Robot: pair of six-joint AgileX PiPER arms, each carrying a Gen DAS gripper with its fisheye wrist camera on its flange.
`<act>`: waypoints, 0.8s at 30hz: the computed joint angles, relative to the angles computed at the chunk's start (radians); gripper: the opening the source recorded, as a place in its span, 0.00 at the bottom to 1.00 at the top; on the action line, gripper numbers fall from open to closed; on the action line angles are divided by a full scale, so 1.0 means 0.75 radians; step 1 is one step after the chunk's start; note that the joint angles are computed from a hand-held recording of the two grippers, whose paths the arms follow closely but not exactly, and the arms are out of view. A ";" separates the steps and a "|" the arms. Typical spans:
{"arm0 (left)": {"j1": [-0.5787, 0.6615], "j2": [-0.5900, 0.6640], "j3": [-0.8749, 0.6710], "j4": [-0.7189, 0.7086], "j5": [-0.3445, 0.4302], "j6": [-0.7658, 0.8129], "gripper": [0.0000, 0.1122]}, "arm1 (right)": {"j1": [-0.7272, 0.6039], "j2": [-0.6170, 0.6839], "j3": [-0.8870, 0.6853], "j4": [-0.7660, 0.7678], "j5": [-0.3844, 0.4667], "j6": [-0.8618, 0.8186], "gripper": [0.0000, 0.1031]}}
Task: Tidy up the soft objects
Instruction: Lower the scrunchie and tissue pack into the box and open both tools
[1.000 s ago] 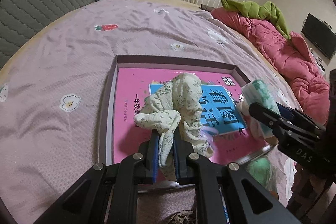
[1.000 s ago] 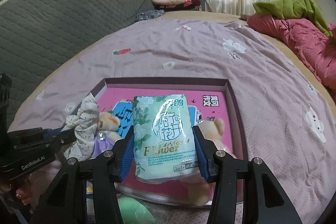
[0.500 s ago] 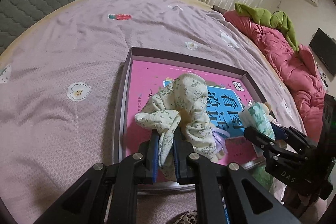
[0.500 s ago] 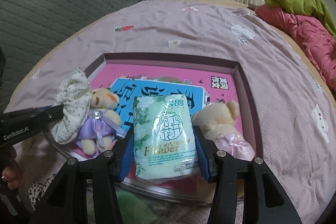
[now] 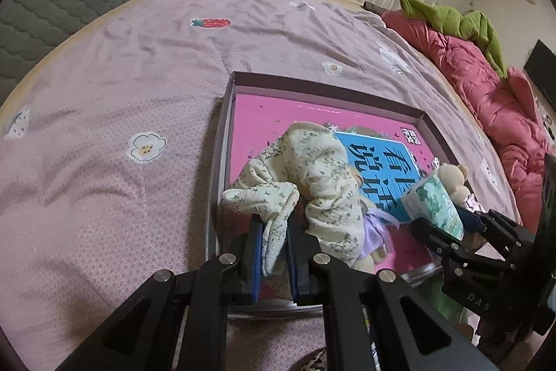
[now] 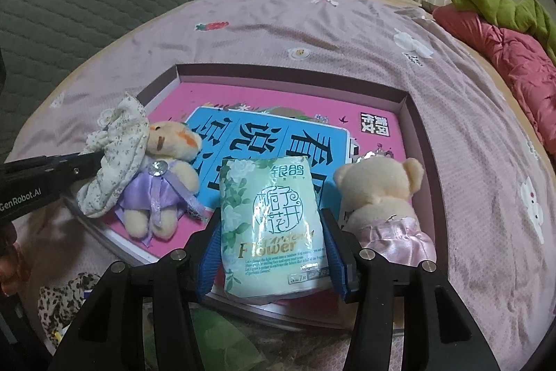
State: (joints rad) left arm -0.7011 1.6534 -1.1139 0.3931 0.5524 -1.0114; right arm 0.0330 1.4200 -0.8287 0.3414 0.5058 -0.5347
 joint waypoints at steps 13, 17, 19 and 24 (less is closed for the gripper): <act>-0.009 0.025 -0.018 -0.066 -0.001 0.086 0.11 | -0.006 -0.024 0.005 0.001 0.012 -0.017 0.59; 0.011 0.009 0.000 -0.059 -0.017 0.053 0.11 | -0.007 -0.057 0.016 0.055 0.002 -0.075 0.65; 0.024 0.002 0.009 -0.072 -0.032 0.054 0.12 | -0.005 -0.072 0.024 0.080 -0.002 -0.100 0.65; 0.035 -0.004 0.016 -0.088 -0.041 0.062 0.16 | -0.004 -0.102 0.039 0.105 -0.012 -0.128 0.65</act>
State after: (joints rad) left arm -0.6752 1.6504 -1.1019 0.3268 0.5214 -0.9649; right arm 0.0299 1.3431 -0.7994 0.4199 0.4970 -0.6303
